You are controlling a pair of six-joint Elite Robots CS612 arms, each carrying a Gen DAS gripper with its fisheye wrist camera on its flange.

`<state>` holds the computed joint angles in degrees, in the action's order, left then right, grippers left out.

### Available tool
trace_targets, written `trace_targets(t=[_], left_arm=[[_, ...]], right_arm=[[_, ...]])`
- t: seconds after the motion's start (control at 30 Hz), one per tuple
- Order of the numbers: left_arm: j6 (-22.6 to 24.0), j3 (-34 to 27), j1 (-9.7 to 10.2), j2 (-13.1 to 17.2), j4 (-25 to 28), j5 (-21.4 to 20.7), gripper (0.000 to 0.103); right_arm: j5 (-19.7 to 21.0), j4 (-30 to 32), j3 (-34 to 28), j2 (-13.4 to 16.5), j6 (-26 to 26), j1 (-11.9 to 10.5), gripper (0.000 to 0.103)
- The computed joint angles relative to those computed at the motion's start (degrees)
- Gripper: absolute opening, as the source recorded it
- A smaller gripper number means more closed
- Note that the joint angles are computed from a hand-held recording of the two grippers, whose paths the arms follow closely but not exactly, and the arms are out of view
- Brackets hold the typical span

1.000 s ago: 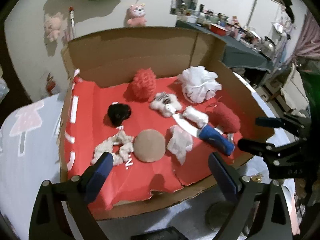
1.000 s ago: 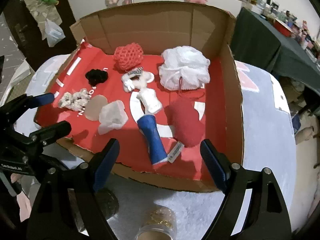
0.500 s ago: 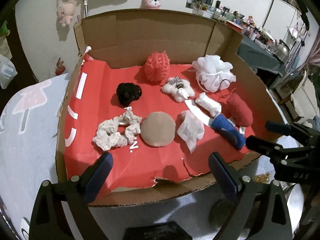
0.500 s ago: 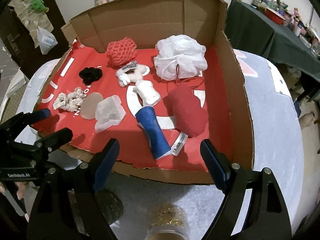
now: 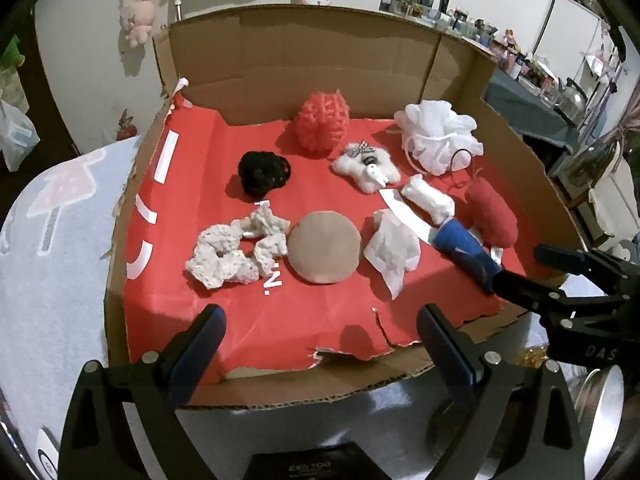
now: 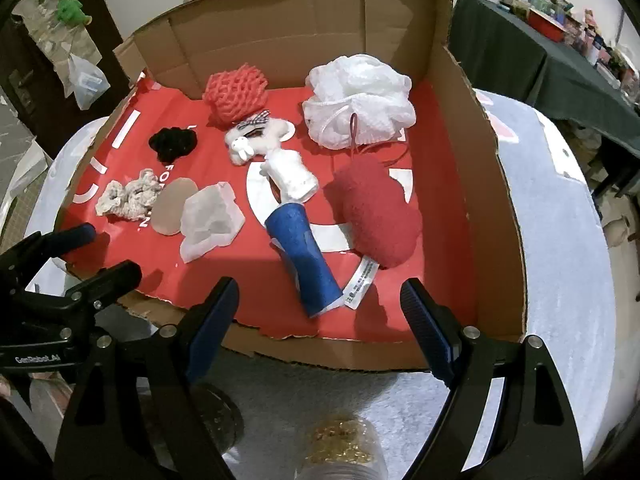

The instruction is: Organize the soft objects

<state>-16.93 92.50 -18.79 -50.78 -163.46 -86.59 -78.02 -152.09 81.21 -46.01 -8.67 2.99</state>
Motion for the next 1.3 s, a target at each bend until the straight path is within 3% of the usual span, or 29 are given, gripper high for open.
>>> trace_targets(t=[1.3], left_arm=[[-0.3,-0.6,0.15,0.2,1.4,0.5,0.097]], right_arm=[[-0.7,-0.4,0.3,-0.1,-0.3,0.2,0.083]])
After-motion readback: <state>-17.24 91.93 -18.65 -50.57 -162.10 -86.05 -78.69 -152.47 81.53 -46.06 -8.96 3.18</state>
